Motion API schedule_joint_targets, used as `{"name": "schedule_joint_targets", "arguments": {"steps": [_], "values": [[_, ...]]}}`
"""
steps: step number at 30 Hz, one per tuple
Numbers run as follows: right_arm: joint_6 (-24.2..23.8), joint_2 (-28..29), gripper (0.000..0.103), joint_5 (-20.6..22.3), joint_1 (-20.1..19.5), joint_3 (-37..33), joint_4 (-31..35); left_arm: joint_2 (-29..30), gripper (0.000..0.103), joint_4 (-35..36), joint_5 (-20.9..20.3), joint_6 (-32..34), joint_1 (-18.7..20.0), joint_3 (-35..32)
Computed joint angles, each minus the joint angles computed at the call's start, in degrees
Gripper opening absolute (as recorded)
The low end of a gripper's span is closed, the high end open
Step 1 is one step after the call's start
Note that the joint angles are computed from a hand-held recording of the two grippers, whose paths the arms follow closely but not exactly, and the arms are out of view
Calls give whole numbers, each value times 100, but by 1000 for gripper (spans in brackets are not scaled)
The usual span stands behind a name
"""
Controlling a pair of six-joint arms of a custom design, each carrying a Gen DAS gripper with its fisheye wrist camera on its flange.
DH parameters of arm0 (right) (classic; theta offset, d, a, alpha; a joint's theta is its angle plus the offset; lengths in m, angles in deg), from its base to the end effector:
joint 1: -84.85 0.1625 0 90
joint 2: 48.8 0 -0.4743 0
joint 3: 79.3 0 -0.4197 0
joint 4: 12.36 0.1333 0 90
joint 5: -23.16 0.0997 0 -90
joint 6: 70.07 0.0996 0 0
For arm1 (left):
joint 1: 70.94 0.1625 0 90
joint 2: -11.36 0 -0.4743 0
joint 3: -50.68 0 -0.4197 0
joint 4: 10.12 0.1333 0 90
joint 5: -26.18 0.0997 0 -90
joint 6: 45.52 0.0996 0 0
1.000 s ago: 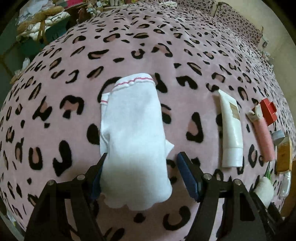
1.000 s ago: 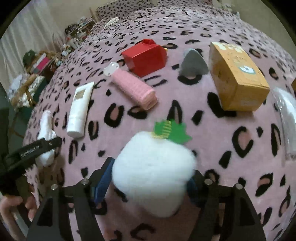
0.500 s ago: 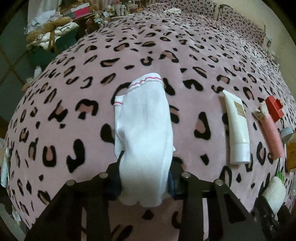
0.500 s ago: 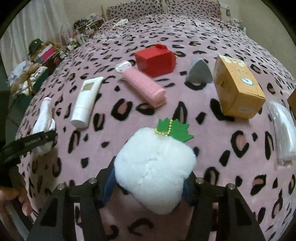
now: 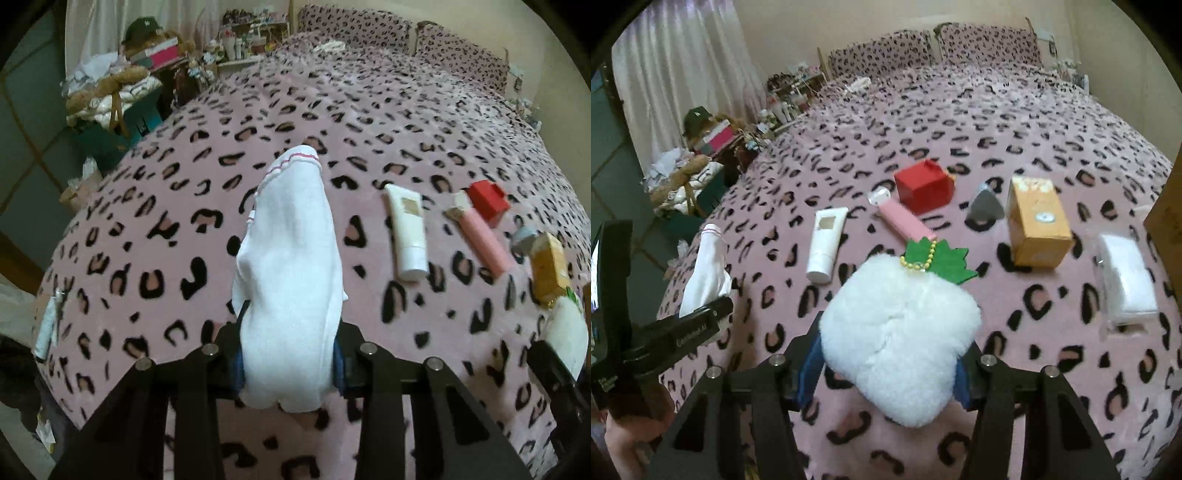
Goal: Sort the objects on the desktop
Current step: 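Grasp the white towel with left tool while right tool grasps the white plush, then lift and carry the towel and plush with both tools toward the cardboard box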
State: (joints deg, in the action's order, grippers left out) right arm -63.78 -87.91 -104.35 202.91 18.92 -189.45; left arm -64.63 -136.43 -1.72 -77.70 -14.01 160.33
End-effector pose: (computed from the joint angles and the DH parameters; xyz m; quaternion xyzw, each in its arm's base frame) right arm 0.3974 -0.5911 0.0785 0.0972 -0.9170 0.3108 0.2305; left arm -0.1233 -0.5950 0.3481 -0.0053 0.8566 -0.2947 0.4236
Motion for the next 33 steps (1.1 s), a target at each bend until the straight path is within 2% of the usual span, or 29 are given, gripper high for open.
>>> {"name": "schedule_joint_targets", "arguments": {"steps": [8,17,33], "values": [[-63,-395,58,13,166,444,-306,-356,36,603,178,-396,-568,214],[-61,-562,58,25,299,552,-359,-663,36,1229,34,-880,-948,362],[-115,-908,58,-289,661,938,-681,-1022,36,2079,-122,-1491,-1772,556]]}}
